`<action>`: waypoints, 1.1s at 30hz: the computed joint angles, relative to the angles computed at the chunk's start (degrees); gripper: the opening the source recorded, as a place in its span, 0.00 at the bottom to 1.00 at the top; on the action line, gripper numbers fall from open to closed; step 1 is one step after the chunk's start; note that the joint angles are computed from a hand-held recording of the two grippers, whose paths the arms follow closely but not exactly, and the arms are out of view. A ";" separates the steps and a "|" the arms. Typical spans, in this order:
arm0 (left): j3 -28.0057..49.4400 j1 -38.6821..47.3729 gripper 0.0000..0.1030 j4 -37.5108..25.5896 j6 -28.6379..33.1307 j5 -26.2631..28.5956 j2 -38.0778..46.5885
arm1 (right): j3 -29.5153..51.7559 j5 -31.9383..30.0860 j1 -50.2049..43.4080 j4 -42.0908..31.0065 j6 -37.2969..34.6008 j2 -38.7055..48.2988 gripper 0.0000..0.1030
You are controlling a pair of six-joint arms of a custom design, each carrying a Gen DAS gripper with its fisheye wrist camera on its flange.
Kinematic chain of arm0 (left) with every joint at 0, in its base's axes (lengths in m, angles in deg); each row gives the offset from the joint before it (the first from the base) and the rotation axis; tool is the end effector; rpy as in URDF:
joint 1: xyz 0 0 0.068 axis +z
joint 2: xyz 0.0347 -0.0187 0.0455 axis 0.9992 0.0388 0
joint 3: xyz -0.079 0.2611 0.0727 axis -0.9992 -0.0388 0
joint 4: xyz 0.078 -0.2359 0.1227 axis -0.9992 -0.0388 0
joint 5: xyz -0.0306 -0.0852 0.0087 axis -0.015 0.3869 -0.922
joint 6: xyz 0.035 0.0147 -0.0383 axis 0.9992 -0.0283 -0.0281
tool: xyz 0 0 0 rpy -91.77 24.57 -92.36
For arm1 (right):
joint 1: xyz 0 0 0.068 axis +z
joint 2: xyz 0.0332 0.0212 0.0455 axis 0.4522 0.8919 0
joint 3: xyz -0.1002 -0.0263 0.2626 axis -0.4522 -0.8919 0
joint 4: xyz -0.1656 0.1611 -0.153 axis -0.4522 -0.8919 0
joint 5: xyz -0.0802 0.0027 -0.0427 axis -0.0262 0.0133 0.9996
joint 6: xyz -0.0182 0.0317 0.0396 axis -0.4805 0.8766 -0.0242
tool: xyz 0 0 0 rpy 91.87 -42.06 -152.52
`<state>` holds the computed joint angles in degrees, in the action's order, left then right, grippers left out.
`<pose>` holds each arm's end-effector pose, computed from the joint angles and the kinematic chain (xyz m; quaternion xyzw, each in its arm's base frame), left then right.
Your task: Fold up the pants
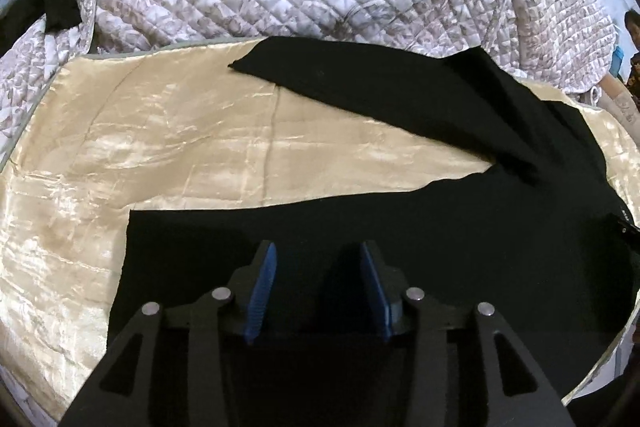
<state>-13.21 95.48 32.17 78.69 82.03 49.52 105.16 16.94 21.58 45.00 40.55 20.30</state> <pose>0.1859 0.0276 0.1176 -0.1518 0.9366 0.0267 0.3148 0.2427 -0.0118 0.0726 -0.0628 0.9236 0.1051 0.3632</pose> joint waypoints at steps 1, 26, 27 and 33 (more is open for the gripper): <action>-0.14 -0.84 0.45 -0.42 -0.11 -0.77 -0.82 | -0.46 -0.15 0.44 0.58 0.19 -0.30 0.44; -0.57 -14.76 0.50 -4.23 -2.62 -4.29 -5.17 | -2.77 6.72 19.19 7.04 1.35 1.84 0.44; -0.53 -15.25 0.50 -4.18 -2.68 -4.08 -4.72 | -2.77 6.92 19.45 7.10 1.13 1.87 0.45; -0.98 -16.48 0.55 -2.23 -2.65 -5.01 -3.40 | -2.29 8.24 20.14 7.06 0.35 3.23 0.52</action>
